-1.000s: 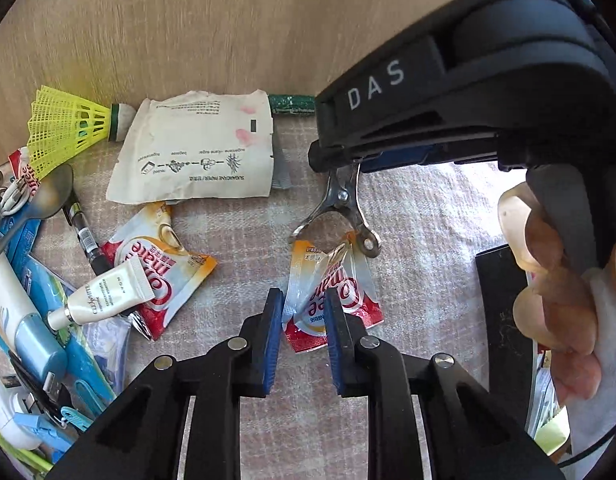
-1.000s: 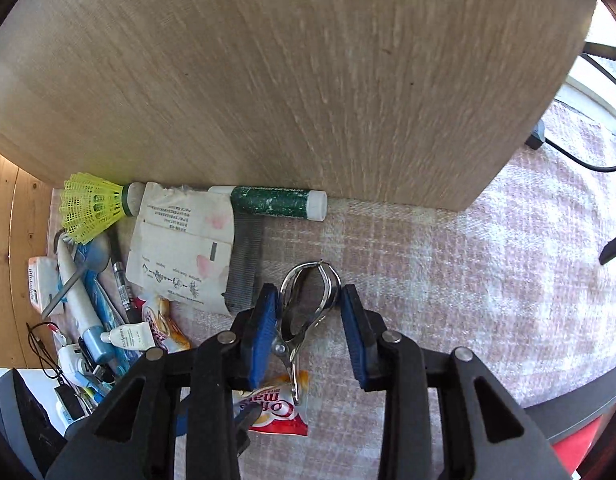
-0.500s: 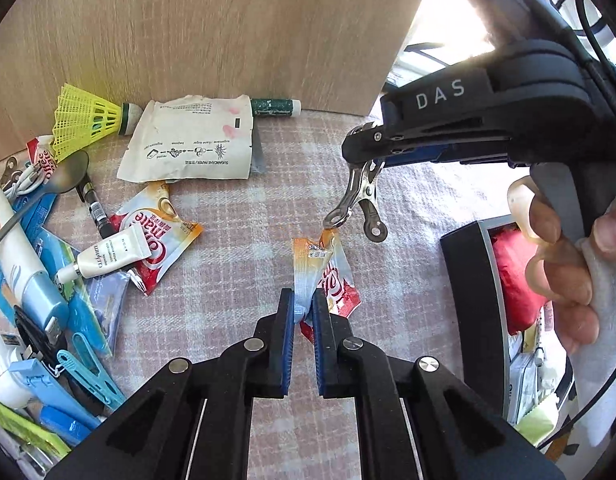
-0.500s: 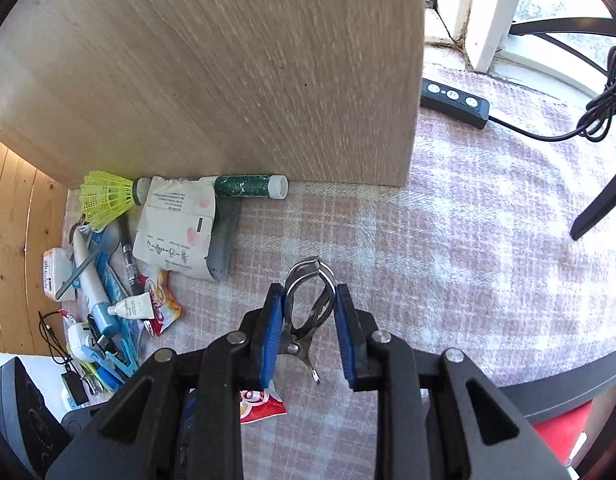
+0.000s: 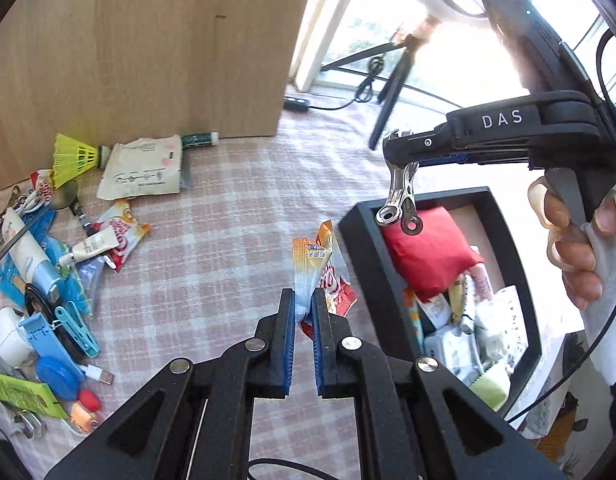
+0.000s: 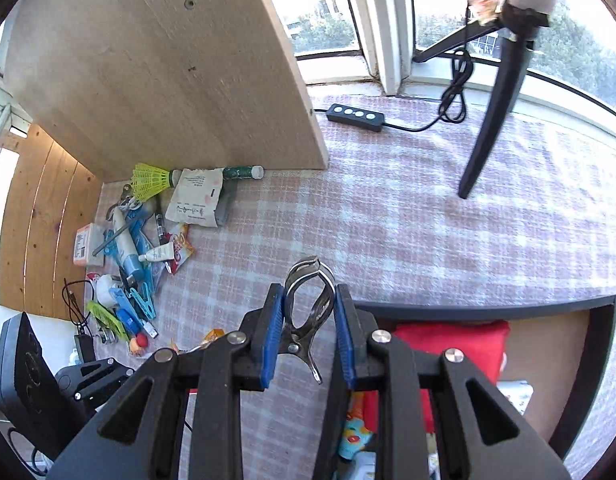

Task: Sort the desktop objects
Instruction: 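Carry the coffee sachet and scissors into the tray and open both grippers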

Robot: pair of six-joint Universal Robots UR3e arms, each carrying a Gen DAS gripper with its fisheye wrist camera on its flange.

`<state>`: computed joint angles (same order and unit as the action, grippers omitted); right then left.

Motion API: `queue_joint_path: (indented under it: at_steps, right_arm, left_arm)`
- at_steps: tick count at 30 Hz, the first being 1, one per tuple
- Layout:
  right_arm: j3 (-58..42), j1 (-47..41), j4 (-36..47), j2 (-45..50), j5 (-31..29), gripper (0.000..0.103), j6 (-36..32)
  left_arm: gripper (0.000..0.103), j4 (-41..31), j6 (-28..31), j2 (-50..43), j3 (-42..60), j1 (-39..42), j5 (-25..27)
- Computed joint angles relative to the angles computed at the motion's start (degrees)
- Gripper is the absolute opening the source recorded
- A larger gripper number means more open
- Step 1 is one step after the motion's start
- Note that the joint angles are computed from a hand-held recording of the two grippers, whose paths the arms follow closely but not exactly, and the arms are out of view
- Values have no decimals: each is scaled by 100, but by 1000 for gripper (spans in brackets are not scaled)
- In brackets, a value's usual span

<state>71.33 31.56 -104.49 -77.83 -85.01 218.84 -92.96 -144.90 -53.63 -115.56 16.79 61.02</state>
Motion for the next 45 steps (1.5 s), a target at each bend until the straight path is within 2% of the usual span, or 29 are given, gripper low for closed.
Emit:
queue_joint_path:
  at_steps: [5,13,18,21,28,32,36,37,38,40,45]
  right_arm:
    - [1049,-343,661,-1492,-139,25,-192]
    - [2405,-806,1743,-3348,-307,25,-332]
    - [2960,-756,2147,-4060,-185,25,-273]
    - [3075,-281,2203,-4208,-161,25,36]
    - [3044,1324,2252,-4153,-185,25,1379]
    - [3056,2079,2049,-3820,-200,25,2039]
    - [3091,2434,1903,-3611,-183,25,2418]
    - [3067,2466,1933,-3558,-154,25,2427]
    - [3014,2509,1981,-3501,-148,25,2447]
    - [2912,2657,2009,-3470,-264,30,2686]
    - [2514,3075,2045,-3332,-646,31,3215]
  left_arm:
    - [7,-694,-223,262,359,-643,-273]
    - [7,333,-1730,-85,227,-2793,-226]
    - [7,350,-2110,15,192,-3544,-130]
    - [7,223,-2245,202,113,-3852,-71]
    - [7,-216,-2334,789,-144,-4032,-12]
    - [7,18,-2630,852,-334,-4290,35]
    - [9,650,-3122,597,-459,-4852,395]
    - [14,878,-3332,401,-442,-5077,626]
    - [29,964,-3468,296,-415,-5204,819]
    - [42,1027,-3595,402,-445,-5205,994]
    - [42,680,-3559,787,-283,-5012,1198]
